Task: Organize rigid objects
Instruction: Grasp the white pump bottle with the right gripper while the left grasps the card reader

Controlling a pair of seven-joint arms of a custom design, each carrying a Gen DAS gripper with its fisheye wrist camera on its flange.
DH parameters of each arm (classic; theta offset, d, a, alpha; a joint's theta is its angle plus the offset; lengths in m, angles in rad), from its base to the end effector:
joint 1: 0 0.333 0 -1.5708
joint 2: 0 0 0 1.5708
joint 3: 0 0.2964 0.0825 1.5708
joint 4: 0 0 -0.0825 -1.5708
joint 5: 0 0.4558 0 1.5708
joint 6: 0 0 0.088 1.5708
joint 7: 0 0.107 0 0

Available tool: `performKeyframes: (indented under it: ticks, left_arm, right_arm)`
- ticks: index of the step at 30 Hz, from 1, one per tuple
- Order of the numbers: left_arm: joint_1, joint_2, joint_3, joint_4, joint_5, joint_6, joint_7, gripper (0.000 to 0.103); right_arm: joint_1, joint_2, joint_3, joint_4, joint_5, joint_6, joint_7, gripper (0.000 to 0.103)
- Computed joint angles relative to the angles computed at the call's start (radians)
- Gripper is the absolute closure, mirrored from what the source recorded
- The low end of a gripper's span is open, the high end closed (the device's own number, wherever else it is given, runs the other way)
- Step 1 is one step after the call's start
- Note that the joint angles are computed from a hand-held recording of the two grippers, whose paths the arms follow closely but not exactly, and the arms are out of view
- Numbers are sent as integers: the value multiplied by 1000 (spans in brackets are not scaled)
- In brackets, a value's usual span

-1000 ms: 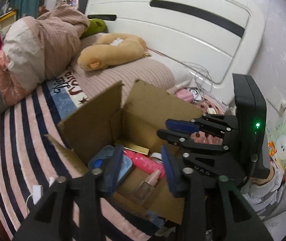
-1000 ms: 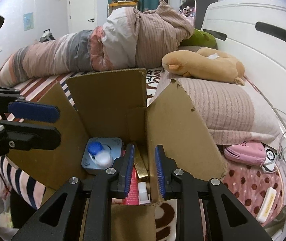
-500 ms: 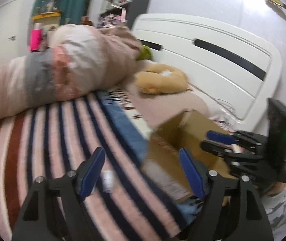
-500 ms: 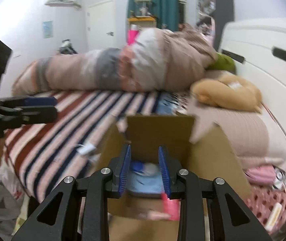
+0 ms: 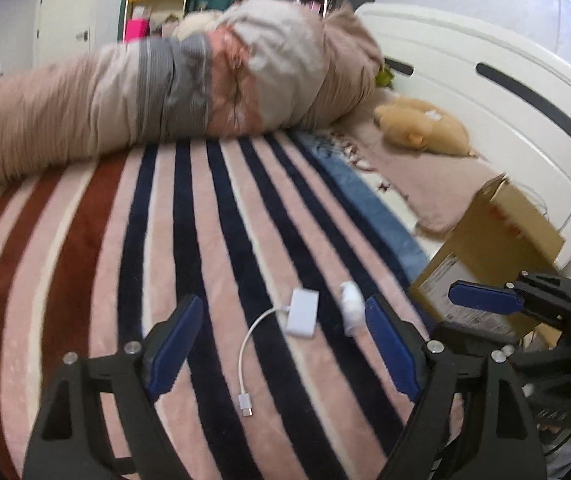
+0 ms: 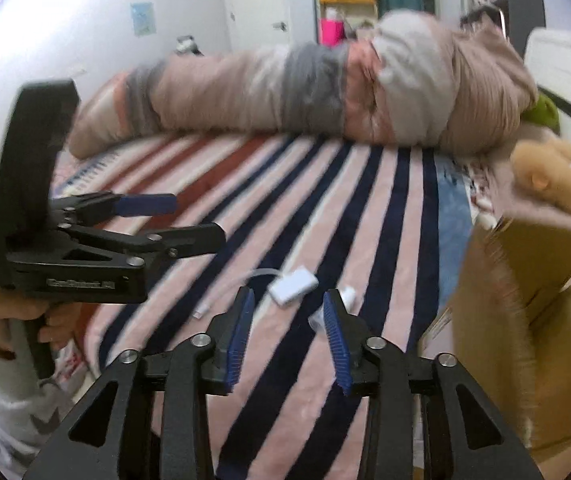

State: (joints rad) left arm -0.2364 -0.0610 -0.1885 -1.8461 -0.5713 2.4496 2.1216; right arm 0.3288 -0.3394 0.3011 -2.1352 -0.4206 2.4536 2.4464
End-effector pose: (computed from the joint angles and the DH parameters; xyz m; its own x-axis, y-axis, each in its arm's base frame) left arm 0.6026 -0.2759 0.5869 -0.6594 -0.7300 0.1796 -0.6081 0.3775 -0.6984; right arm 0.4605 0.3542 0.5784 0.0412 -0.9964 -0.0741 -0.7204 0.0217 -0.6932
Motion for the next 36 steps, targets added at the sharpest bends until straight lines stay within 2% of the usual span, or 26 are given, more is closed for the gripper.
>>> performKeyframes:
  ticks: [2,7,9,14,15,16,17,22,28,31,33,36]
  left_arm:
    - [1,43,-5,20,30,-13,-16,22]
    - [12,150,-36,100,90,-55,-68,22]
    - [20,179,-48,122,110,-64,-81,22]
    - [32,244,-72,172,157,-85,-109,22]
    - [34,256,-76,184,164,-88,-114,22]
    - [36,268,-80,194,170,-93,-119,22]
    - [38,278,-84,204,175,-99,-121,22]
    - [43,298,-102,220,185,-92,-117,22]
    - [22,326,-109,233,259,-63,-146,24]
    - [13,313,-107,209,313,-27,-152,35]
    - [19,308,-112,202,310,-21,-145,46]
    - [26,303,-113,199,297,-19,-148,56]
  right_arm:
    - [-9,42,2,4,-5,-7,40,58]
    - [-4,126,-45,-1,25,14,87,56]
    - [-3,159,-71,-3,45,47,91,56]
    - [-3,212,-98,3,-16,84,135,56]
    - [-5,211,-101,-1,-41,94,151,57]
    - [-6,212,-101,1,-74,90,170,70]
    - [-4,217,-101,9,-84,73,172,77]
    - [16,180,-114,-21,-32,71,103,79]
    - [15,131,-94,-72,4,50,71,80]
    - [8,126,-89,-83,17,65,77,80]
    - [4,128,-84,-80,16,64,77,80]
    - [2,125,-82,-82,17,67,74,81]
